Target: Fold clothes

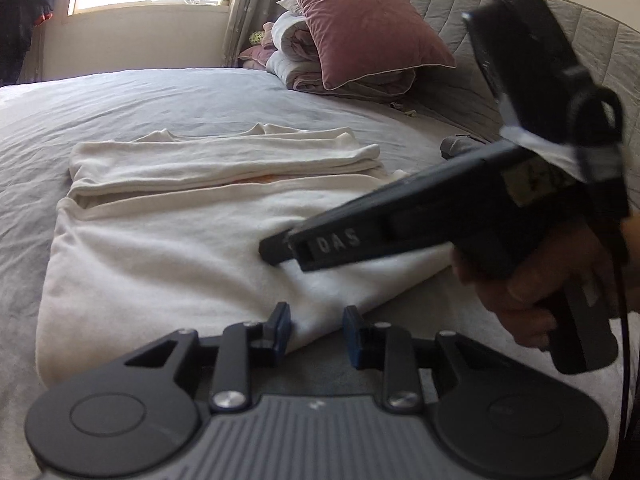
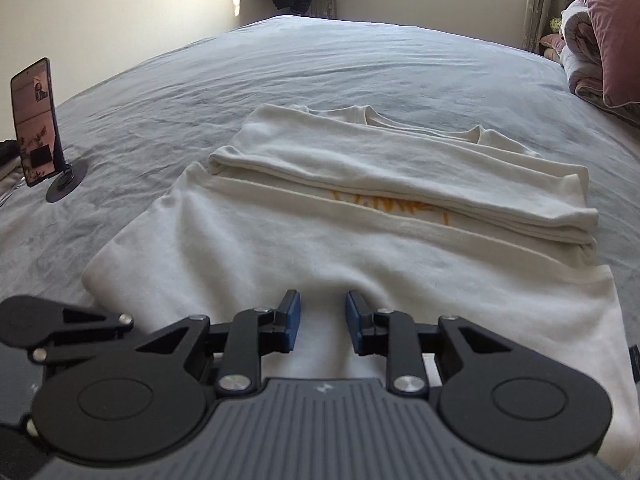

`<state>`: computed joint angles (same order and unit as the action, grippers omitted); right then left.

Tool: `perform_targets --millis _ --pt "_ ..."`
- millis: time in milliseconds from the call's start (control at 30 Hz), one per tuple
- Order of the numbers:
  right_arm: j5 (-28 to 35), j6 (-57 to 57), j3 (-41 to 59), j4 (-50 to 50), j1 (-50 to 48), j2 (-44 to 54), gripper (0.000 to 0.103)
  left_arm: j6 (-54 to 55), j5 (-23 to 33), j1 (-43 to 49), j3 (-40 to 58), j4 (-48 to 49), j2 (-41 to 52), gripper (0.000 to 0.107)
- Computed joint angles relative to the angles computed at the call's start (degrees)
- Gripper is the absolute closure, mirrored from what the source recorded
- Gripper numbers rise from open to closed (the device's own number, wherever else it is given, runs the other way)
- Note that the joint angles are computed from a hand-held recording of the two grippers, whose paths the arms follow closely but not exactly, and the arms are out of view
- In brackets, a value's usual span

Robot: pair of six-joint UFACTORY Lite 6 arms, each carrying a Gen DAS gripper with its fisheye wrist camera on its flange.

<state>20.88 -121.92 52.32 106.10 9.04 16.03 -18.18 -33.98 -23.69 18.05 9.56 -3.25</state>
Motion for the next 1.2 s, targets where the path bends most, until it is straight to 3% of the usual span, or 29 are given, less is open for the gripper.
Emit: perform_targets --millis 267,500,700,833,1000,1200 --pt "-5.83 16.17 18.14 -11.33 4.16 12.56 0.076 -1.78 2.69 1.59 0.58 5.62 -1.36 0.077" --pt "-2.04 35.00 18.19 -27.41 3.36 8.90 0.076 -11.52 2.45 11.08 -3.42 18.94 -9.97 0.078" --pt "1.64 43.89 11.95 -36.17 6.32 2.43 0.076 -22.60 -2.40 27.81 -5.98 37.09 -11.46 0.079" --pt "-2.56 45.84 10.97 -37.67 12.03 3.35 0.076 -24.03 -11.43 38.13 -5.96 46.38 -4.64 0.081" --pt "-9.74 44.23 15.37 -35.19 17.04 9.25 0.076 -28.56 -13.08 42.05 -4.17 54.04 -2.91 0.081" --pt "-10.74 58.94 27.14 -47.04 18.19 17.92 0.076 -29.14 -14.97 44.63 -3.85 57.93 -1.69 0.081"
